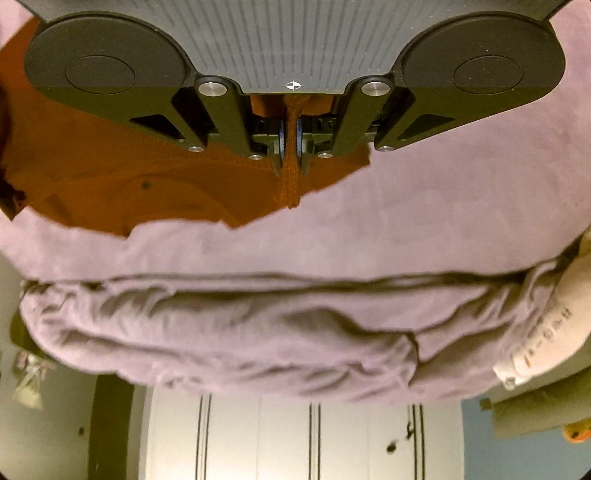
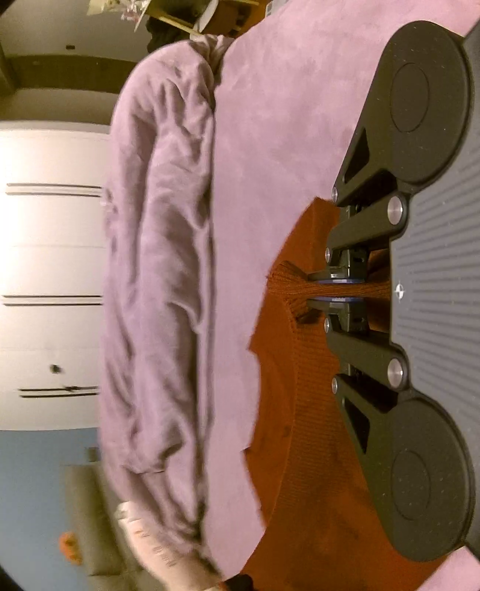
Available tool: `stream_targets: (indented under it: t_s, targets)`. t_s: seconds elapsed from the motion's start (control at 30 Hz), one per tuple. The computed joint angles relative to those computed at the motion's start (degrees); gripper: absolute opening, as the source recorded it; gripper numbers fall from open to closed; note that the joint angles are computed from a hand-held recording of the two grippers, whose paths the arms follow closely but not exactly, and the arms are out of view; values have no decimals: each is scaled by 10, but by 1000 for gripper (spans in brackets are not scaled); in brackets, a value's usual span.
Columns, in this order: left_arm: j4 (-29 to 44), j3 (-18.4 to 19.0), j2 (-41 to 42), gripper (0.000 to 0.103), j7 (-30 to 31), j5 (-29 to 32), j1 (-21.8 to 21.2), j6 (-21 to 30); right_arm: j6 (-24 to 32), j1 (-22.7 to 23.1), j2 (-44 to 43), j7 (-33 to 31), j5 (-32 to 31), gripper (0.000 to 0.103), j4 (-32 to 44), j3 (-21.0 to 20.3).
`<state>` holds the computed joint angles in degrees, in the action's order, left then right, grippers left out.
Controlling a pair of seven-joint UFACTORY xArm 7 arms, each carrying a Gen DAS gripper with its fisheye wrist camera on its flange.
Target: Fold small clothes
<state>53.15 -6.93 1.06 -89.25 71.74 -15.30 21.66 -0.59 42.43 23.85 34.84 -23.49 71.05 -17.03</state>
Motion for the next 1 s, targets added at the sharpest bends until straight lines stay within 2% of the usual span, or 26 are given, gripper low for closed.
stream_targets:
  t_s: [0.1,0.2,0.33,0.5,0.6,0.67,0.7,0.77,0.8,0.83,0.9,0.93,0.97,1.0]
  targets:
    - [17,3,33,7,18,-1,-6,20,38,-29,38,-20,9,5,44,37]
    - [29,15,43,7,22,-2,-9,16,46,-37,59,-24,3,5,71,43]
    - [71,27,62,7,-5,44,-16,40,47,-6,89,2,-21,5,123,-4]
    - [159,39,127,8,-68,113,-44,127,84,39,174,80,-56,5,248,-86]
    - [212,49,185,10,-75,95,-61,175,103,24,223,111,-60,5,315,-78]
    - [229,57,211,14,-58,62,-68,185,110,20,248,128,-71,5,338,-76]
    - [229,60,217,16,-42,39,-66,178,107,16,254,138,-75,6,339,-73]
    - [197,75,201,23,-65,40,-66,143,109,-2,243,141,-69,6,318,-43]
    - [173,79,184,38,-72,40,-61,122,94,-6,229,147,-69,6,293,-37]
    - [151,79,168,44,-65,32,-53,101,74,0,212,159,-73,6,263,-46]
    - [97,74,123,46,-33,15,-37,60,31,17,167,180,-76,6,188,-67]
    - [68,71,99,48,-18,9,-30,41,6,8,135,174,-68,6,143,-53]
    - [35,65,70,56,-3,1,-24,27,-23,7,104,176,-59,6,96,-50]
    - [3,57,43,63,11,-9,-18,18,-46,7,76,174,-52,12,54,-46]
